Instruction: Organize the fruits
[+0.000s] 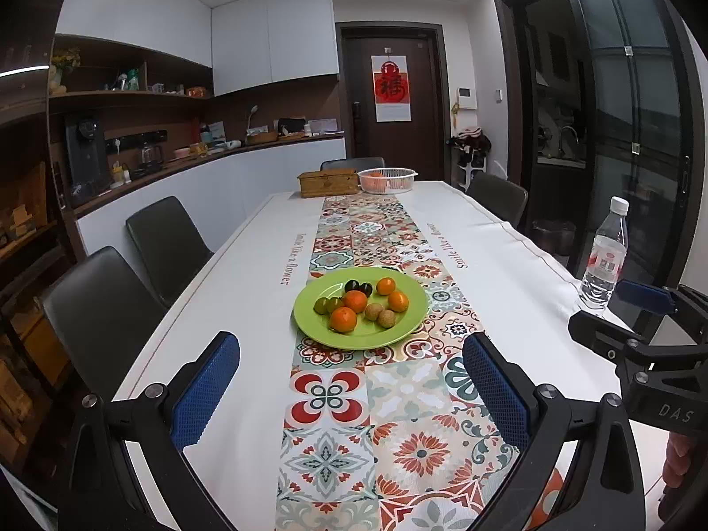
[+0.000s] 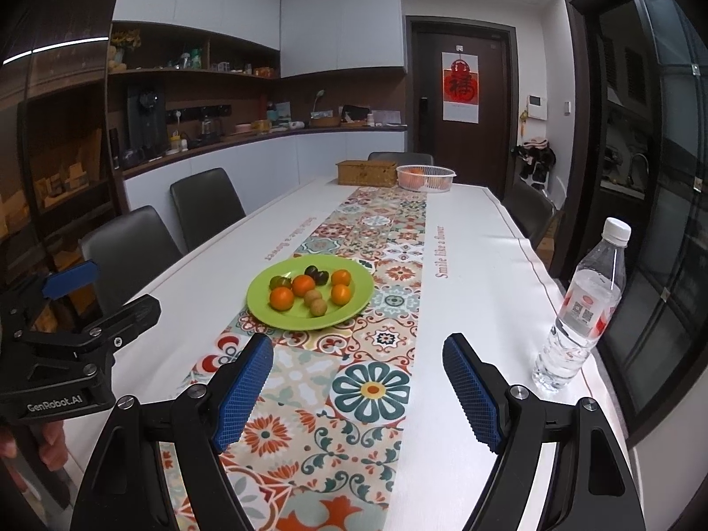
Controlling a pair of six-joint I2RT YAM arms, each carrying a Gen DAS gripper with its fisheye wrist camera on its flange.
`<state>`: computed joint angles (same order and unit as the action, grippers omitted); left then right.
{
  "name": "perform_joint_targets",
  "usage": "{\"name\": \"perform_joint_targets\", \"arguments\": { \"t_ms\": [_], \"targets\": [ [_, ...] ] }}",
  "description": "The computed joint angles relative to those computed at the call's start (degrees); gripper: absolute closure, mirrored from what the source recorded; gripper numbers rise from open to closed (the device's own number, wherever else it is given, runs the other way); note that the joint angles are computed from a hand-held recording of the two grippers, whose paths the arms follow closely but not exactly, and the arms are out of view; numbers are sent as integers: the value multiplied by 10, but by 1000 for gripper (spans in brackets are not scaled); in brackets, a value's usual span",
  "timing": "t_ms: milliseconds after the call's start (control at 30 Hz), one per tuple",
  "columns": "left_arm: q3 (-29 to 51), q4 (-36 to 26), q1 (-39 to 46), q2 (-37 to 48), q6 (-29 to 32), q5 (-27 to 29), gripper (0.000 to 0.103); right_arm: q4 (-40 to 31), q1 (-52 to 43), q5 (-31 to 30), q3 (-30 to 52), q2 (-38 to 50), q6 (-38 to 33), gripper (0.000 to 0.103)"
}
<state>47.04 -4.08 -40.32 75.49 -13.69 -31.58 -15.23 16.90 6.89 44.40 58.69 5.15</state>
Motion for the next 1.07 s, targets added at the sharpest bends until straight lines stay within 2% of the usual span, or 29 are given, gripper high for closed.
{"name": "perform_joint_targets", "arguments": {
  "t_ms": [533, 667, 1067],
  "targets": [
    [-11, 2, 4, -8, -3, 13, 0, -4, 0, 4, 0, -2, 1, 23],
    [-8, 0, 2, 1, -4, -5, 0, -5, -2, 2, -3, -4, 0, 23],
    [-17, 9, 5, -3, -7, 1, 0, -4, 4, 10, -5, 2, 6, 23]
  ]
}}
